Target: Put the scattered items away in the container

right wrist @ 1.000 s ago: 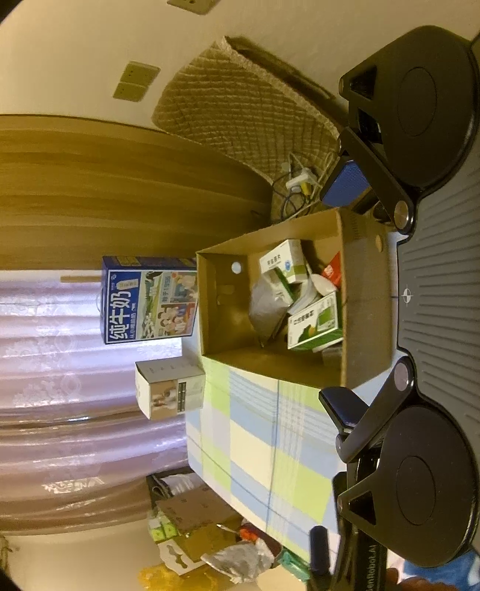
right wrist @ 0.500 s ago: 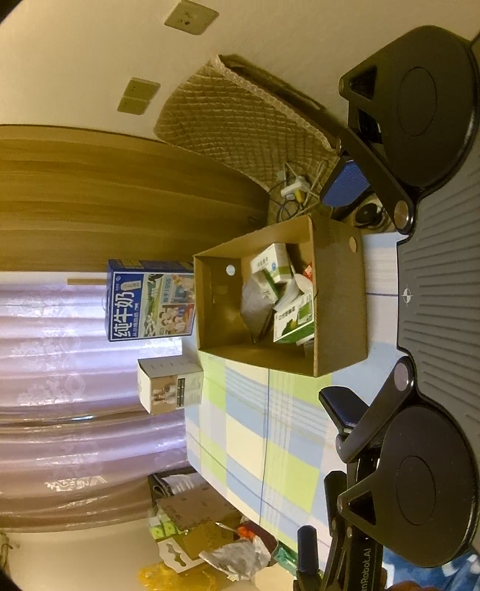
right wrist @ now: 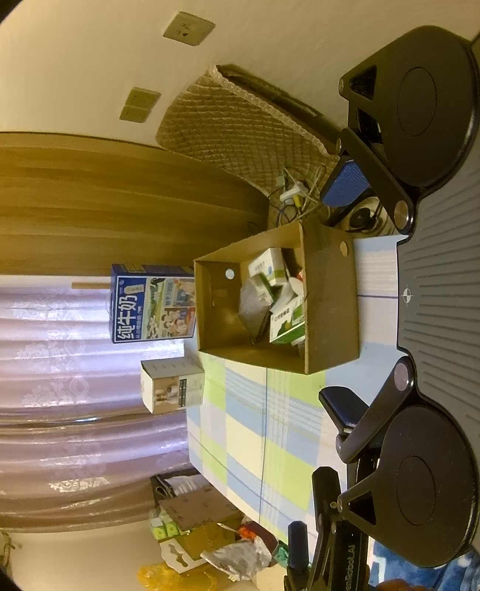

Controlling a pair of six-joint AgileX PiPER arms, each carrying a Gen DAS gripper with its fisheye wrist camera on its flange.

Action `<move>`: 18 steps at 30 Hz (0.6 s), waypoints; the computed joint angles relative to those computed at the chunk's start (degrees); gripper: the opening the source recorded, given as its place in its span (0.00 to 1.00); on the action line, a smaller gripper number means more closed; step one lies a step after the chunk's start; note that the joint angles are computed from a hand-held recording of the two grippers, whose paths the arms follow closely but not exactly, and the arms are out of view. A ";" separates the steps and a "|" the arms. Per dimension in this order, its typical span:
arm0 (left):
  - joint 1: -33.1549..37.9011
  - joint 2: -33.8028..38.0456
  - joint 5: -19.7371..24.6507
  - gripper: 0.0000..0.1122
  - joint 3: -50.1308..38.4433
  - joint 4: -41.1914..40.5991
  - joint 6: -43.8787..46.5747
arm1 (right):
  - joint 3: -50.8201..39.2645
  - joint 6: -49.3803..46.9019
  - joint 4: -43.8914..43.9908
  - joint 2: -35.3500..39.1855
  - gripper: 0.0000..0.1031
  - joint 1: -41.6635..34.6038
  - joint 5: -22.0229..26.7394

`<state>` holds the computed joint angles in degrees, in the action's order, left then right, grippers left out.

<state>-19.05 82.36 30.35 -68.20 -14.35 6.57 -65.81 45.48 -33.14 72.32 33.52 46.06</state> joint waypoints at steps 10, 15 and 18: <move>-0.40 0.15 0.17 0.90 0.40 0.23 -0.29 | 1.22 0.61 0.24 -0.96 0.98 0.72 0.82; -0.64 0.19 0.43 0.90 0.30 0.19 -0.36 | 1.51 0.85 0.20 -1.23 0.98 0.97 1.20; -0.98 0.15 0.39 0.90 0.26 0.76 -0.94 | 1.47 0.92 0.18 -1.40 0.98 1.01 1.16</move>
<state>-20.03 82.51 30.74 -67.94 -13.58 5.62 -64.33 46.39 -32.96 70.92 34.53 47.22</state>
